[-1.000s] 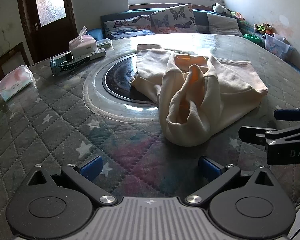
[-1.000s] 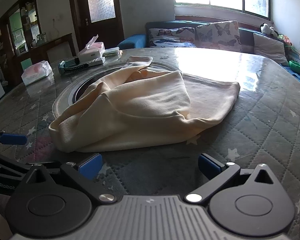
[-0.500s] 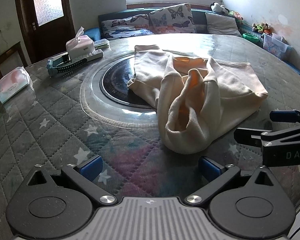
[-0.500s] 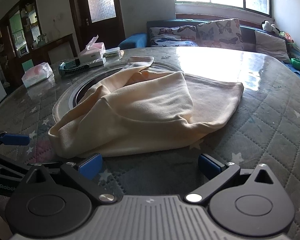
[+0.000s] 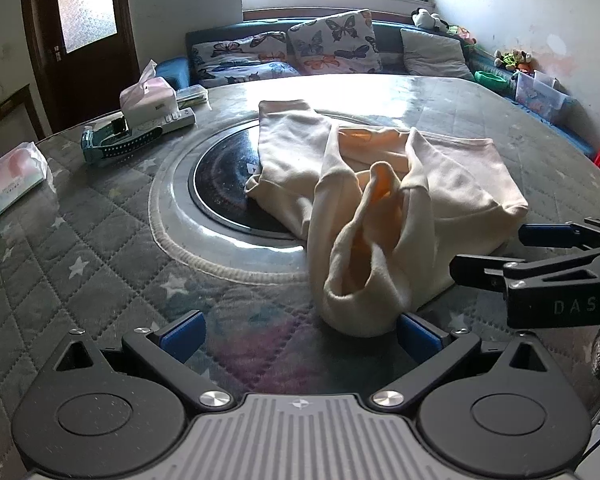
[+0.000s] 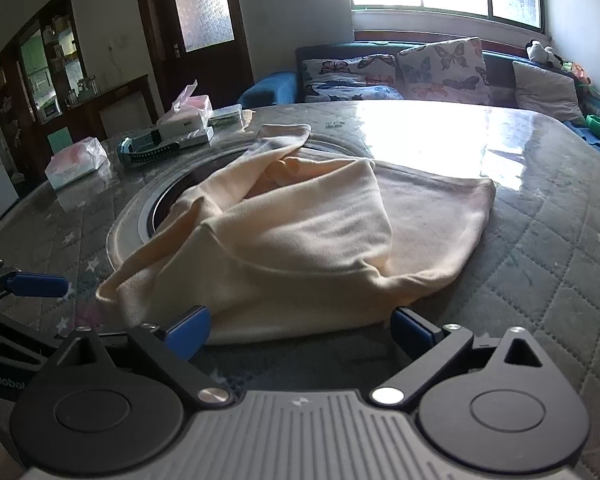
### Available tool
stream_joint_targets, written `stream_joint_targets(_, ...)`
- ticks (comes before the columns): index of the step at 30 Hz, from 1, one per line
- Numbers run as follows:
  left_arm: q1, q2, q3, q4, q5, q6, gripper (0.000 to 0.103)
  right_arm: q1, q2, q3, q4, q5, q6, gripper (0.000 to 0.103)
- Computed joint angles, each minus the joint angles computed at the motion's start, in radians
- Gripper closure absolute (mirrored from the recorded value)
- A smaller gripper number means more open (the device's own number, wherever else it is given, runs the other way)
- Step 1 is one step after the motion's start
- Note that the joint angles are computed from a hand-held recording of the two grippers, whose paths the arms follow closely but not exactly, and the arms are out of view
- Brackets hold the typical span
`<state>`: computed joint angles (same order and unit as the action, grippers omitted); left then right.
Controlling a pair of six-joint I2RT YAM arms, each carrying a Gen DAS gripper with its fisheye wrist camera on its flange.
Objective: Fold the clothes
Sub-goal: 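Grasp the sweatshirt edge with the left gripper while the right gripper grasps another edge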
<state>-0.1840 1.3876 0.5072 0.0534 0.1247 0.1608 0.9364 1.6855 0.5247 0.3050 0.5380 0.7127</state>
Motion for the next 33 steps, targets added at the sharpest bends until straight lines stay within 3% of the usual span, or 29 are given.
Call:
stream_joint_targets(16,0.033,0.080,0.176,-0.018,0.057,0.002,0.001,-0.209,-0.063,0.047,0.046,-0.184,-0.170,0.019)
stream_joint_targets(21,0.030,0.173,0.275,-0.002,0.055,-0.005,0.011,-0.289,-0.048,0.101,0.026,-0.223,-0.218,0.027)
stream_joint_targets(33,-0.067,0.471,0.555,-0.003,0.034,0.074,0.025,-0.466,0.214,0.334,-0.011,-0.362,-0.281,0.053)
